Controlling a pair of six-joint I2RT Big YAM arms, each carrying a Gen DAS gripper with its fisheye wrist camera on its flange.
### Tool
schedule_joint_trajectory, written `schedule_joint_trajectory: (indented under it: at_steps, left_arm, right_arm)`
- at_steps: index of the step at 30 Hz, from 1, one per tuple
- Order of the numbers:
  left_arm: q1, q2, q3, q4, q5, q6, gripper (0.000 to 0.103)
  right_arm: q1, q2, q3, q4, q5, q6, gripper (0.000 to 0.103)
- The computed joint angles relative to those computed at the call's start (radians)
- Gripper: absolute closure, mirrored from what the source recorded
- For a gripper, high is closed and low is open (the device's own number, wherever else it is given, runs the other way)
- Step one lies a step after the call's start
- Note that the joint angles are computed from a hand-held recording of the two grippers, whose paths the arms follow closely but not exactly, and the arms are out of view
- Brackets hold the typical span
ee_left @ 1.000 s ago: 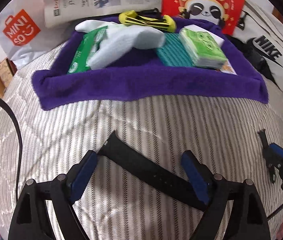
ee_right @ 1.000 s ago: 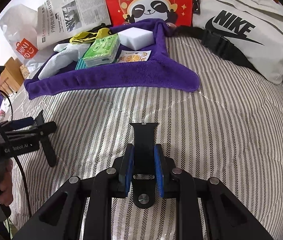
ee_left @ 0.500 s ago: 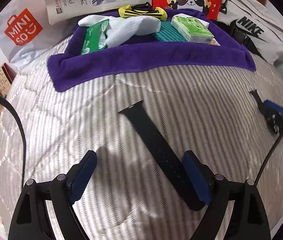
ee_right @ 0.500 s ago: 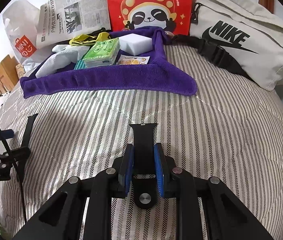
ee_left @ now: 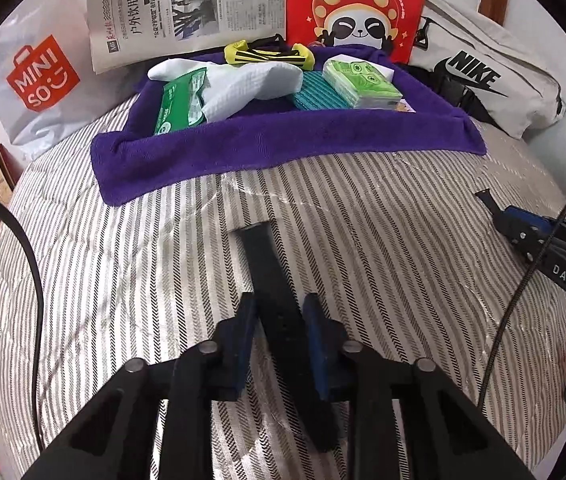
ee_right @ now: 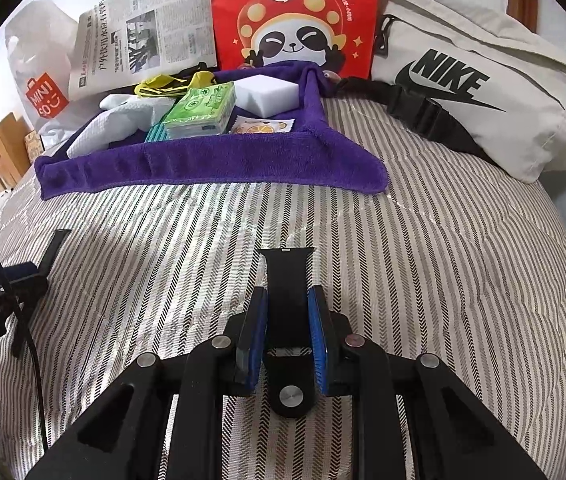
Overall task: Organize soft objects
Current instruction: 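Move the left gripper to the other strap piece and grasp it, then carry both black strap pieces over the purple towel with both grippers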
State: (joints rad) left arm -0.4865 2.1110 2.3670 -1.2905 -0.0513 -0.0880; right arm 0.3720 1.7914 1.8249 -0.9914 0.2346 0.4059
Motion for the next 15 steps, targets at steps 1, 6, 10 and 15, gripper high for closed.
schedule_joint_trajectory:
  at_steps: [1, 6, 10, 15]
  left_arm:
    - [0.003, -0.003, -0.005, 0.004, 0.009, 0.0, 0.082]
    - [0.005, -0.016, -0.027, 0.01, 0.022, 0.028, 0.08]
    - [-0.001, -0.022, -0.042, 0.036, 0.004, 0.025, 0.08]
    - [0.008, -0.02, -0.029, 0.011, 0.031, 0.013, 0.082]
  right_arm:
    - [0.001, -0.001, -0.001, 0.001, 0.002, -0.001, 0.081]
    - [-0.005, -0.005, -0.007, 0.004, -0.018, 0.003, 0.081]
    - [-0.006, 0.001, 0.005, -0.009, -0.024, 0.002, 0.081]
    - [-0.011, 0.002, 0.009, -0.016, -0.043, 0.03, 0.081]
